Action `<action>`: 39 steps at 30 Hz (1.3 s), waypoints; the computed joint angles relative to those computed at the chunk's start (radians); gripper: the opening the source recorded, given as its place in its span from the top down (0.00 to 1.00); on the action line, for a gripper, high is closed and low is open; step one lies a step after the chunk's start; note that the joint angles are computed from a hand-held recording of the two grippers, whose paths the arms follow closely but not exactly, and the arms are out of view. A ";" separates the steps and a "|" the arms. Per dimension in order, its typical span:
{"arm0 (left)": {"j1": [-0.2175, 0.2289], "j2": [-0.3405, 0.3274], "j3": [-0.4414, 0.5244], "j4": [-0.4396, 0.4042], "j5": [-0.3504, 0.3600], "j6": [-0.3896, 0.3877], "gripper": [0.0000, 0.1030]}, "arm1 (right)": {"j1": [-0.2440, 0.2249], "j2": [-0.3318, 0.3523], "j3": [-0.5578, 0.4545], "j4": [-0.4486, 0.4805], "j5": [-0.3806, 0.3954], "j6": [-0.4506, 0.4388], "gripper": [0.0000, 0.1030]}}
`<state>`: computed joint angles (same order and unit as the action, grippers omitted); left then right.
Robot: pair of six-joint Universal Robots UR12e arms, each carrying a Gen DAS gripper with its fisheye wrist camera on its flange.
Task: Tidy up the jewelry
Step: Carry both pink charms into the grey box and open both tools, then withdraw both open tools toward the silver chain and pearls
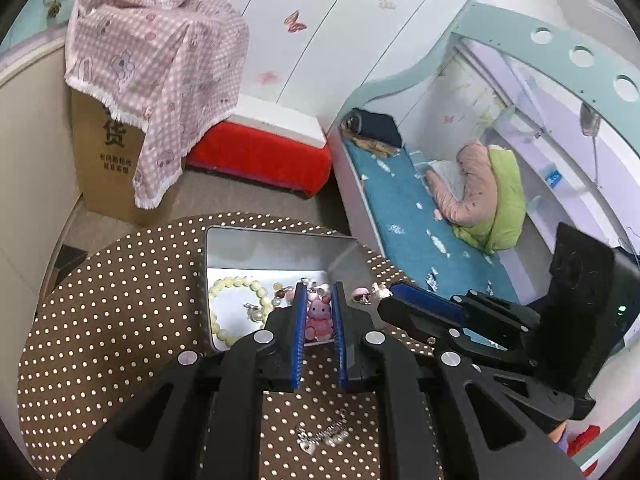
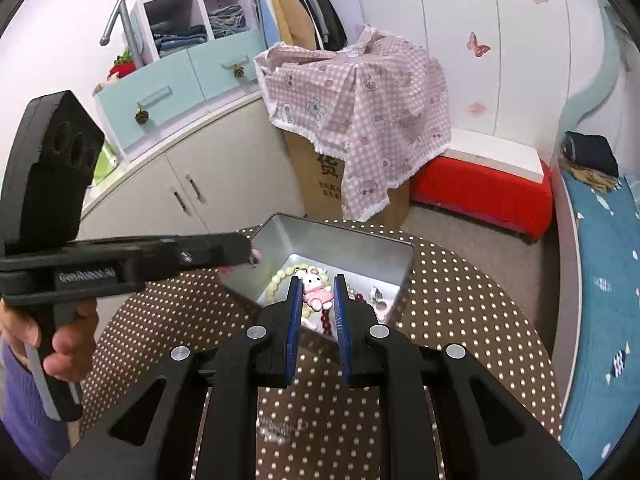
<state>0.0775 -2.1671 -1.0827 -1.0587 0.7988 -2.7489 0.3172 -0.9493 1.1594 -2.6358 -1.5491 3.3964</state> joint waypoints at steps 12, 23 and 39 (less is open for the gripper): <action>-0.019 -0.033 0.024 -0.007 0.083 -0.014 0.89 | -0.007 0.043 -0.042 0.061 0.015 0.006 0.84; -0.018 -0.022 0.001 0.022 0.094 -0.026 0.69 | -0.005 0.051 -0.049 0.072 0.022 0.007 0.84; -0.005 0.040 -0.080 0.086 0.091 -0.023 0.56 | 0.007 0.015 -0.008 0.040 -0.016 0.014 0.82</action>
<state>0.0724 -2.1275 -1.1623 -0.9726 0.8902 -2.7724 0.3241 -0.9347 1.1518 -2.5958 -1.5649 3.4105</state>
